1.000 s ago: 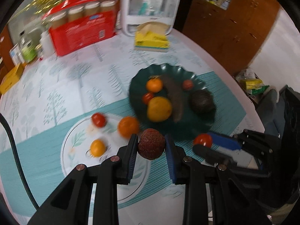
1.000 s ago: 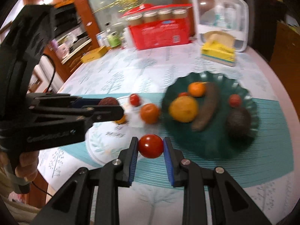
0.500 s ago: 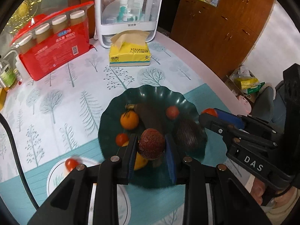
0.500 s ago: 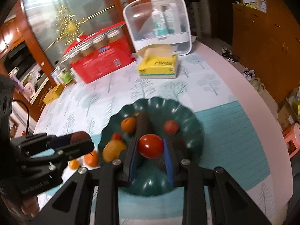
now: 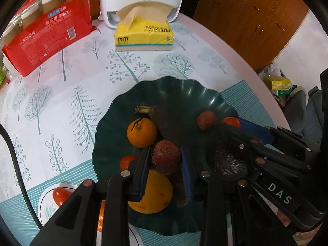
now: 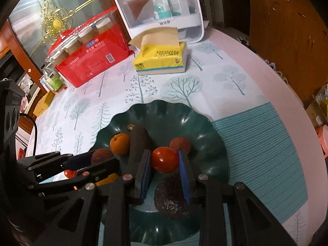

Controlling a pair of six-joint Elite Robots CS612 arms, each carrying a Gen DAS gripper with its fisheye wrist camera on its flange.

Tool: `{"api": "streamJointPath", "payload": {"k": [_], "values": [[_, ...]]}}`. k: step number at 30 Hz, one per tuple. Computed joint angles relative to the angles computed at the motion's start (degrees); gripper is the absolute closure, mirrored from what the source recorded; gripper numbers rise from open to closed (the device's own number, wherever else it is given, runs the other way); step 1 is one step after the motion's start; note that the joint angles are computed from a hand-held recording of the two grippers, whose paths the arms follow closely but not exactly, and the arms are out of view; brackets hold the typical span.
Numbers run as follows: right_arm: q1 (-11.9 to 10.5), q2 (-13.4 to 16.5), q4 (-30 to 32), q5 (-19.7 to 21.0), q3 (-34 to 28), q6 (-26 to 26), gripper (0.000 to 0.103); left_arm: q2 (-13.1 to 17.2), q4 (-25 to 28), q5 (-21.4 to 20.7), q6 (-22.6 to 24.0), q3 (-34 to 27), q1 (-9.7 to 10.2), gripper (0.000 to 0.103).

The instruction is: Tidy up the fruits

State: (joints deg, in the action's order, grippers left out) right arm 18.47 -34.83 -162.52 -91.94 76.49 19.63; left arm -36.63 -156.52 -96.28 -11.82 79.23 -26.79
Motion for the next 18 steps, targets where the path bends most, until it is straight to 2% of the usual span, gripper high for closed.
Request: {"api": "streamJointPath", "payload": {"k": [3,4,6,8,10,13,18], "values": [[0.21,0.44,0.83,-1.09,-0.7,-0.48,0.075,0.16,0.5,-0.42,-0.64,-0.04,0.19,0.072],[0.23,0.52,1.11,-1.1,-0.87,-0.68,0.075,0.22,0.66,-0.86,-0.85,-0.11,0.32,0.064],[0.28,0.67,1.61,-1.01,-1.16,-0.96,0.075,0.15,1.36,-0.36,-1.59,-0.1,0.41,0.054],[0.34,0.69,1.98,-1.62,-1.25,-0.44,0.074,0.14,1.86,-0.06,-2.9,-0.11,0.68,0.036],[0.17,0.61,1.45,-1.12,-1.0,0.2,0.074,0.02,0.99,-0.96,-4.07,0.3,1.08,0.028],[0.06,0.41,0.5,-0.68,-0.51,0.8,0.068,-0.3,-0.26,-1.06,-4.63,1.01,1.24,0.026],[0.47,0.24,-0.51,-1.97,-0.26,0.22,0.067,-0.89,-1.04,-0.1,-4.37,1.96,1.11,0.026]]}}
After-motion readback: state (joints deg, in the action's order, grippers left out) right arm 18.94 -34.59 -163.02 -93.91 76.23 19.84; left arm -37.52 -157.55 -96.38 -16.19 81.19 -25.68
